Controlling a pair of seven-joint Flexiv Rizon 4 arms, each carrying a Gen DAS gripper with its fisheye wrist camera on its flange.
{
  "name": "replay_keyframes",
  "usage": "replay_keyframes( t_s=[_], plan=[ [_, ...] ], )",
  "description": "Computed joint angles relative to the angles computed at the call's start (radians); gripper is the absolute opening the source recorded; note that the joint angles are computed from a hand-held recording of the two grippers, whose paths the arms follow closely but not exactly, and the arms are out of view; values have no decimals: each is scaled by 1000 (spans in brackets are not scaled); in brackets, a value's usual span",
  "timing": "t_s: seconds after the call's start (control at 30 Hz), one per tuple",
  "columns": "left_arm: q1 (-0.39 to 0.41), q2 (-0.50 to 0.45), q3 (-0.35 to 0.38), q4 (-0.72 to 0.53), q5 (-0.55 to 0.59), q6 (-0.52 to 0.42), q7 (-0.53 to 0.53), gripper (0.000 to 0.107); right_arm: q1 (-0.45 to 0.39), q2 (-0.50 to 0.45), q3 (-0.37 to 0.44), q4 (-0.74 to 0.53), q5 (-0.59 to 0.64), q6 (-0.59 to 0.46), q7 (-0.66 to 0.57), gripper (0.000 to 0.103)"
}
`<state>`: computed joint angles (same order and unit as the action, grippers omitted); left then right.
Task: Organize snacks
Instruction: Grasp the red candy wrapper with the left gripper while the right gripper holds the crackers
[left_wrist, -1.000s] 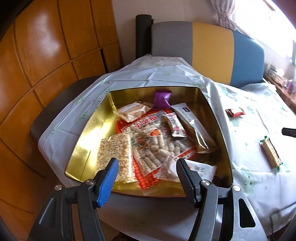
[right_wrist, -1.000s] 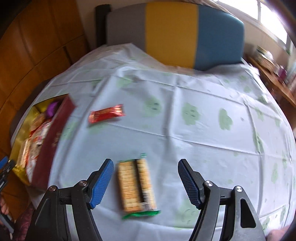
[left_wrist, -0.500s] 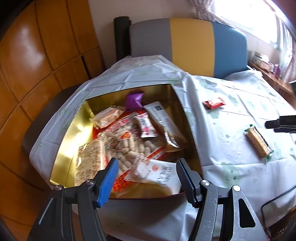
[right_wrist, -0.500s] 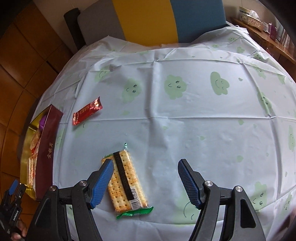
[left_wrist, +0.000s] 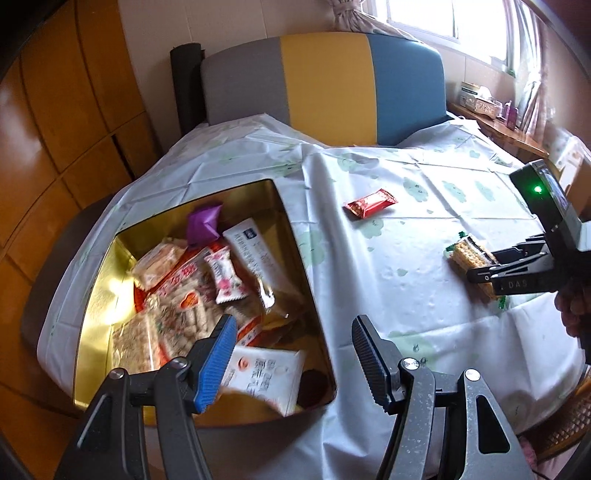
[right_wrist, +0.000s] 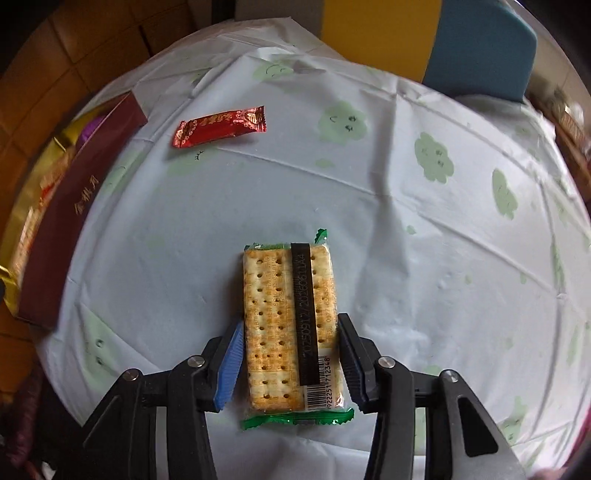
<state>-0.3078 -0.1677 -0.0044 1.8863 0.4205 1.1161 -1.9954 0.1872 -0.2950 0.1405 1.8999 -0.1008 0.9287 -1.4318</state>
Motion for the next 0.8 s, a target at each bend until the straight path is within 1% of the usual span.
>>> replay_keyframes(
  t_s=[0.13,0.2,0.27,0.3,0.47,0.6,0.63,0.67,0.8],
  plan=[
    [13,-45,-16,-55,-69,-29,61,65,9,13,-28,18,-54,13,73,48],
    [26,-73,-34,-82,-133,-31,135,65,6,12,-34,13,-66,-1,98,48],
    [22,-99,-33,-116,-155,-36,179,65,6,5,-43,4,-85,-34,124,48],
    [22,-120,-38,-145,-167,-46,218,65,8,3,-46,3,-101,-45,135,48],
    [15,-221,-54,-276,-245,-106,392,65,-2,-1,-34,-3,-99,-54,124,48],
    [-6,-315,-46,-410,-284,-178,469,65,-12,-3,-28,-9,-73,-57,110,48],
    [-14,-338,-41,-445,-288,-196,480,65,-12,-5,-28,-11,-72,-58,109,49],
    [-20,-362,-38,-481,-291,-215,497,65,-17,-27,-32,-34,-68,-60,95,49],
    [-46,-459,-22,-620,-290,-287,565,65,-24,-34,-30,-48,-54,-71,83,49]
  ],
)
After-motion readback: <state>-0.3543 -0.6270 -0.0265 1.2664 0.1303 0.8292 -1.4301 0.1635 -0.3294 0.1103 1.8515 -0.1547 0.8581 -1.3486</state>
